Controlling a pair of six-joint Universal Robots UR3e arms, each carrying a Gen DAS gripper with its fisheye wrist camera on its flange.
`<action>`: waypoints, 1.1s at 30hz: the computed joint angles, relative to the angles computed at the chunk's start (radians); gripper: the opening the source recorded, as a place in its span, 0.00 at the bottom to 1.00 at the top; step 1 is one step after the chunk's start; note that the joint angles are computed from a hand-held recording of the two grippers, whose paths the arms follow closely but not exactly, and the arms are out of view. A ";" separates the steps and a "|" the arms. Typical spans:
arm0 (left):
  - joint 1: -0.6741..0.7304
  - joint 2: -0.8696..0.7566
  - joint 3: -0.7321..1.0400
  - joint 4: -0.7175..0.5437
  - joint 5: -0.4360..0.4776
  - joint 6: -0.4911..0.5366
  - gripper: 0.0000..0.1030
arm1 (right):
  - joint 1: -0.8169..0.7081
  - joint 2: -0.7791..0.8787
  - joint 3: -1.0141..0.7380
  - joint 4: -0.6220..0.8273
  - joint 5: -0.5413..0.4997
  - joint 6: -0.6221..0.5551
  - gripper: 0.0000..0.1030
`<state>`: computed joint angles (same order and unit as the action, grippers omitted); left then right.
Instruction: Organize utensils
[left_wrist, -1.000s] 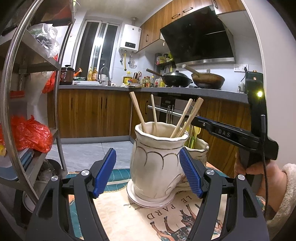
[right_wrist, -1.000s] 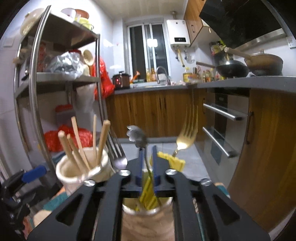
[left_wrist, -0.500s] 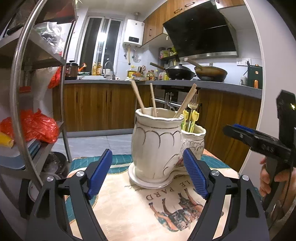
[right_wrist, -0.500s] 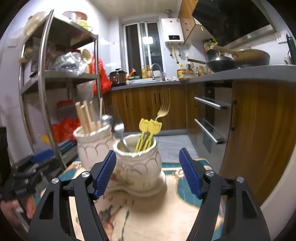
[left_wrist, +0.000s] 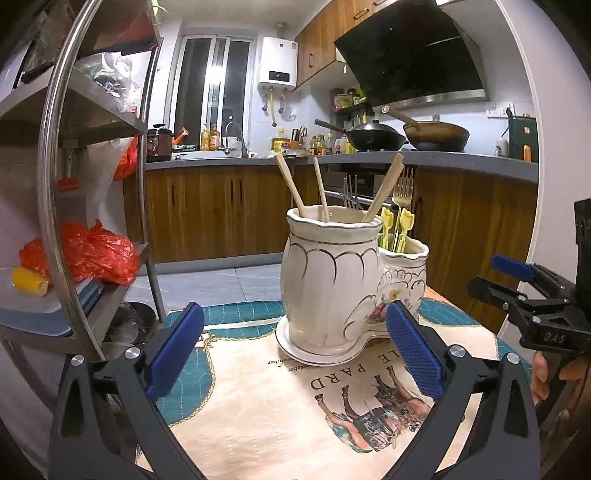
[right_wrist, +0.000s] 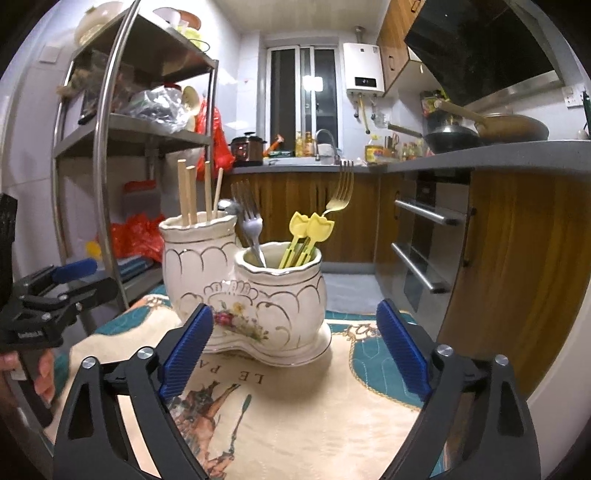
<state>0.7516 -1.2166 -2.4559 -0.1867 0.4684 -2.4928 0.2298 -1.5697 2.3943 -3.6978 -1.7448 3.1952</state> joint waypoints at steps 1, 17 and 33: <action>-0.001 0.002 -0.005 0.010 0.001 0.000 0.95 | 0.001 0.001 -0.001 0.000 -0.008 0.004 0.90; -0.017 0.007 -0.014 0.026 0.013 0.004 0.95 | 0.004 -0.003 0.006 -0.013 -0.020 0.004 0.92; -0.020 0.005 -0.006 0.003 0.019 0.013 0.95 | 0.007 -0.001 0.003 -0.012 -0.022 0.005 0.93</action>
<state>0.7315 -1.2119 -2.4617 -0.1835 0.4875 -2.4795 0.2367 -1.5711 2.3971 -3.7095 -1.7672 3.2006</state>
